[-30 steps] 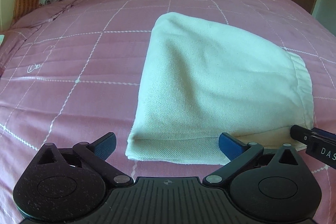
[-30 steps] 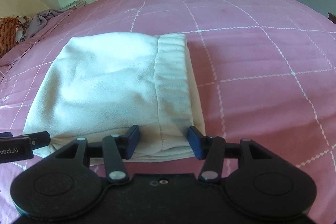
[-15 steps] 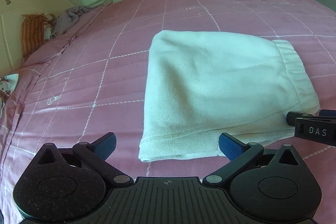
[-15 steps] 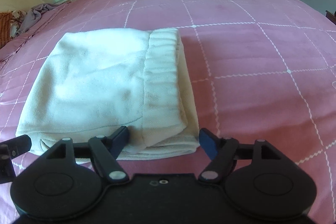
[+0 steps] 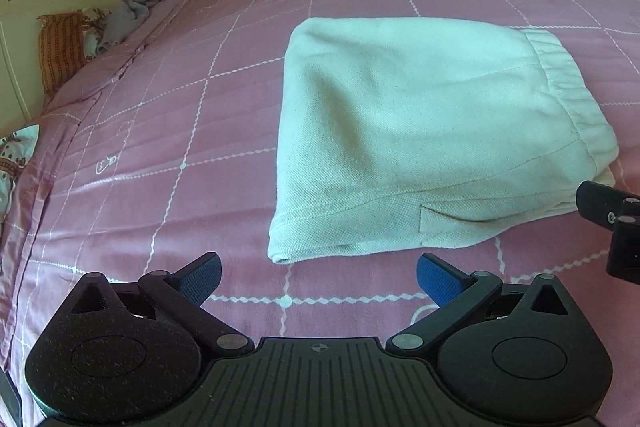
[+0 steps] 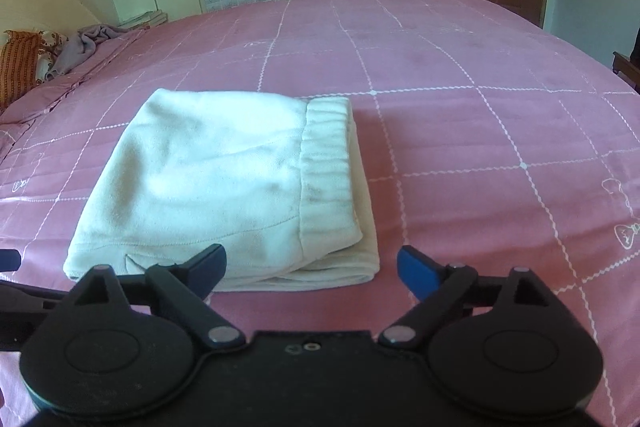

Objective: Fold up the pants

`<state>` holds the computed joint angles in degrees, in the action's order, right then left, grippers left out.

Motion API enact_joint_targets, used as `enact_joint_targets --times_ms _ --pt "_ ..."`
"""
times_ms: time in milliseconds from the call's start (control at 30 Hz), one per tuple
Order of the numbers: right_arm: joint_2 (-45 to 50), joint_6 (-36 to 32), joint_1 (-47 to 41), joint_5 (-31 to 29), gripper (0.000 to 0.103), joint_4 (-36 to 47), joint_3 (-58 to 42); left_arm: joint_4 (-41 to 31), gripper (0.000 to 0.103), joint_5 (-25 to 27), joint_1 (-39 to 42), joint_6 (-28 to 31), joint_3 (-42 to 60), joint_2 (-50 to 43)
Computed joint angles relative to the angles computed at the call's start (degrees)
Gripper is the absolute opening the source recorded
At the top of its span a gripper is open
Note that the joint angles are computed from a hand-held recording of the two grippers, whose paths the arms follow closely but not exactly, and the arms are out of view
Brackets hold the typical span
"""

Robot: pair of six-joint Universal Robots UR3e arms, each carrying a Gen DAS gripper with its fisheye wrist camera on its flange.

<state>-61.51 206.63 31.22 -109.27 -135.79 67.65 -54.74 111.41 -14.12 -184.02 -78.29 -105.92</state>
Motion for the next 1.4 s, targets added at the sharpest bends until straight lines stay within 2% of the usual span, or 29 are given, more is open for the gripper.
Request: enact_joint_targets --times_ms 100,200,367,567,800,933,1033,1133,1267,1333,1400 --pt "0.4 1.3 0.4 0.8 0.103 5.0 -2.6 -0.6 0.103 1.5 -0.8 0.0 -0.2 0.6" --pt "1.1 2.9 1.1 0.6 0.103 10.6 -6.4 -2.2 0.103 0.3 -0.4 -0.8 -0.2 2.4" --pt "-1.9 2.1 2.8 -1.0 0.103 11.1 -6.1 -2.8 0.103 -1.3 0.2 0.9 -3.4 8.8" --pt "-9.8 -0.3 6.7 -4.0 0.103 8.0 1.7 -5.2 0.103 -4.6 2.5 0.9 -9.3 20.2" --pt "-17.4 3.4 12.5 -7.8 0.103 15.1 3.4 -13.3 0.103 -8.9 6.4 0.9 -13.7 37.0" --pt "-22.4 6.9 17.5 -10.1 0.103 17.1 4.6 -16.7 0.103 -3.6 2.5 -1.0 -13.6 43.8" --pt "-24.6 10.1 23.1 -15.1 0.103 18.1 4.9 -20.7 0.103 -0.4 -1.6 -1.7 -12.3 47.0" --pt "-25.2 12.7 28.3 -20.4 0.103 20.2 4.2 -24.8 0.103 4.0 -7.6 -5.7 -9.7 48.0" --pt "-25.5 16.5 34.6 -27.3 0.103 23.9 3.1 -31.7 0.103 9.8 -16.8 -15.9 -4.3 47.1" --pt "-25.5 18.3 36.9 -30.6 0.103 24.2 3.1 -34.8 0.103 15.3 -24.3 -22.8 -1.9 45.5" --pt "-25.1 16.5 36.7 -29.5 0.103 24.7 0.7 -38.6 0.103 20.5 -31.0 -28.3 1.0 43.1"
